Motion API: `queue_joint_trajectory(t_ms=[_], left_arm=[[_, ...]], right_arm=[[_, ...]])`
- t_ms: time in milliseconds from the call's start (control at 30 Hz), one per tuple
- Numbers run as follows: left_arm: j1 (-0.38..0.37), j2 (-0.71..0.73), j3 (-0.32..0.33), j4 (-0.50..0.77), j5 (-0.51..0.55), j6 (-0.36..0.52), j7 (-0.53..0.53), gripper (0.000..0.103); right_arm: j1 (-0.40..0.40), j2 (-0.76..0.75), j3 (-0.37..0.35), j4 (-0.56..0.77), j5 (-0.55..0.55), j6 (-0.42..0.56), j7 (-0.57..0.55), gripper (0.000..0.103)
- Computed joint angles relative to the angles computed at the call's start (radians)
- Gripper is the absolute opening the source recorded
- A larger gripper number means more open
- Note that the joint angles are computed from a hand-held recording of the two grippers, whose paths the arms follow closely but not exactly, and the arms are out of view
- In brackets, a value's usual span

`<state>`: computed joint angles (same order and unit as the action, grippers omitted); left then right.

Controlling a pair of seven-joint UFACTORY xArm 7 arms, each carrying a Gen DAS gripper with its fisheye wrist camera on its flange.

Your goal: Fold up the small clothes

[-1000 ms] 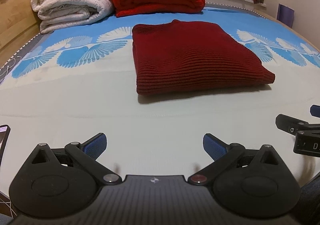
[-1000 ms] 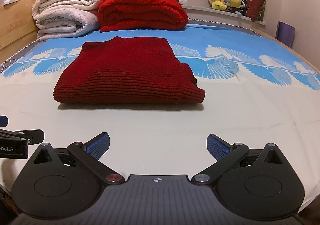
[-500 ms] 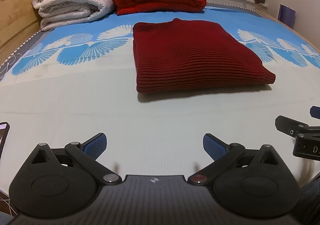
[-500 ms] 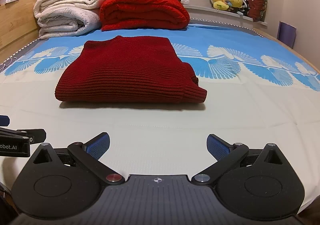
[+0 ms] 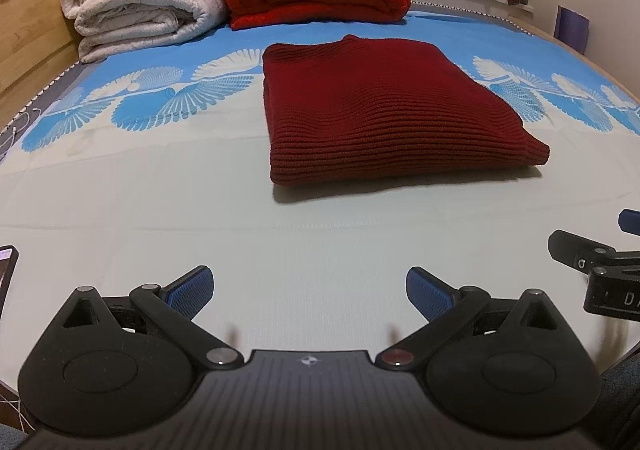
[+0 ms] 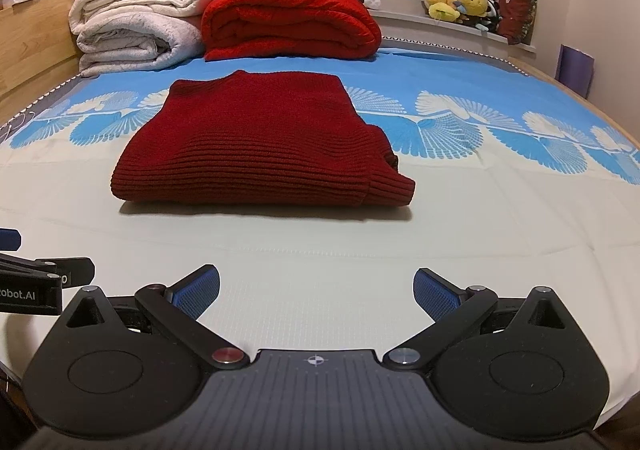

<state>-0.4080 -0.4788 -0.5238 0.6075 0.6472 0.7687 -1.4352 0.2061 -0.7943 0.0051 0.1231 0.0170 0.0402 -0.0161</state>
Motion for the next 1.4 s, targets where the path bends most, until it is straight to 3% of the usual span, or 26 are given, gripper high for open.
queue_joint_trajectory(t_ms=[1400], left_arm=[[-0.031, 0.043, 0.0, 0.033, 0.055, 0.053, -0.015, 0.103]], right_arm=[[0.014, 0.003, -0.027, 0.0, 0.003, 0.003, -0.044, 0.102]])
